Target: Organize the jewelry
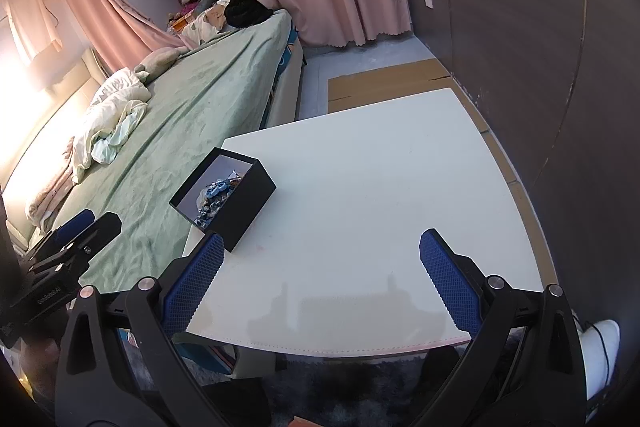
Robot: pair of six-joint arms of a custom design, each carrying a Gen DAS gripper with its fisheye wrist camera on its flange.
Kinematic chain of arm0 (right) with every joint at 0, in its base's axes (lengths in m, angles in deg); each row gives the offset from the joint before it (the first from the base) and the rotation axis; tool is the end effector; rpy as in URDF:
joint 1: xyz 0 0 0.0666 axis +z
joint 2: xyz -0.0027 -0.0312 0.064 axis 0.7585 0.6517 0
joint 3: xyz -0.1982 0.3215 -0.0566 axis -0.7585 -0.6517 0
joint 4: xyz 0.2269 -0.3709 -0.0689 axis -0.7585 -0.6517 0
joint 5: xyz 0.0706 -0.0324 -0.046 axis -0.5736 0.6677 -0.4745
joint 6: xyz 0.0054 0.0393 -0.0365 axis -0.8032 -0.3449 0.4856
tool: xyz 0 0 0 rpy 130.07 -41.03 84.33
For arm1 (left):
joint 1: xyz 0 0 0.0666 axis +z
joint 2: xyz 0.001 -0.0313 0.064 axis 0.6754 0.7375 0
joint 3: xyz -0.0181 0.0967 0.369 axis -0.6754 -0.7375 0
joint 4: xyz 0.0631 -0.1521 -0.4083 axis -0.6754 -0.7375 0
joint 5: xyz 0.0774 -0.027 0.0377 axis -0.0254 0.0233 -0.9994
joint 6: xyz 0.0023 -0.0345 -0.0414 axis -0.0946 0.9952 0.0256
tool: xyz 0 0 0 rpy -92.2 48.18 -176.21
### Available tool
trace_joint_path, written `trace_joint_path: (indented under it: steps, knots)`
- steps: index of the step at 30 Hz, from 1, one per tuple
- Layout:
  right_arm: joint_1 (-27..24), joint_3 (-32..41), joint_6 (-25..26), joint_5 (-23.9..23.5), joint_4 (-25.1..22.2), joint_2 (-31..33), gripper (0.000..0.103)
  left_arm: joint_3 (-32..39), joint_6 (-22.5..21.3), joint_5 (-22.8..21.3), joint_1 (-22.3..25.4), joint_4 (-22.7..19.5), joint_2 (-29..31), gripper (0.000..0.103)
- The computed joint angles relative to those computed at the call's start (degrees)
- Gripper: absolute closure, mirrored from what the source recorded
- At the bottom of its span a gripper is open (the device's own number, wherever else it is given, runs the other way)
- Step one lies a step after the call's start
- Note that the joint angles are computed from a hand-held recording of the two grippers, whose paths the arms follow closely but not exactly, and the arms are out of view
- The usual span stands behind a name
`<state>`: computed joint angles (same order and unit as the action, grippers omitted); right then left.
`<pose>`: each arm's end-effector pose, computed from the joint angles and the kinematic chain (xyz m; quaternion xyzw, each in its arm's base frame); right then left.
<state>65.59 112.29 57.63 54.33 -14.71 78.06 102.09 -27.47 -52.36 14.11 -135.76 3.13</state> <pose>0.3493 0.1029 0.5946 0.0533 0.9124 0.1557 0.3748 0.3797 -0.1985 0.6459 0.0817 0.8952 -0.0765 0.4313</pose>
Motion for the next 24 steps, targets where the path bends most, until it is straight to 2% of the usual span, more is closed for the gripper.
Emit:
trace_joint_path:
  steps: [14,24]
  knots:
    - [0.4,-0.3,-0.1,0.5,0.1,0.3,0.005,-0.8,-0.9,0.7,0.0,1.1,-0.9,0.009]
    - [0.6,-0.4,-0.2,0.7,0.2,0.3,0.005,-0.1,-0.7,1.1,0.0,0.0,-0.1,0.009]
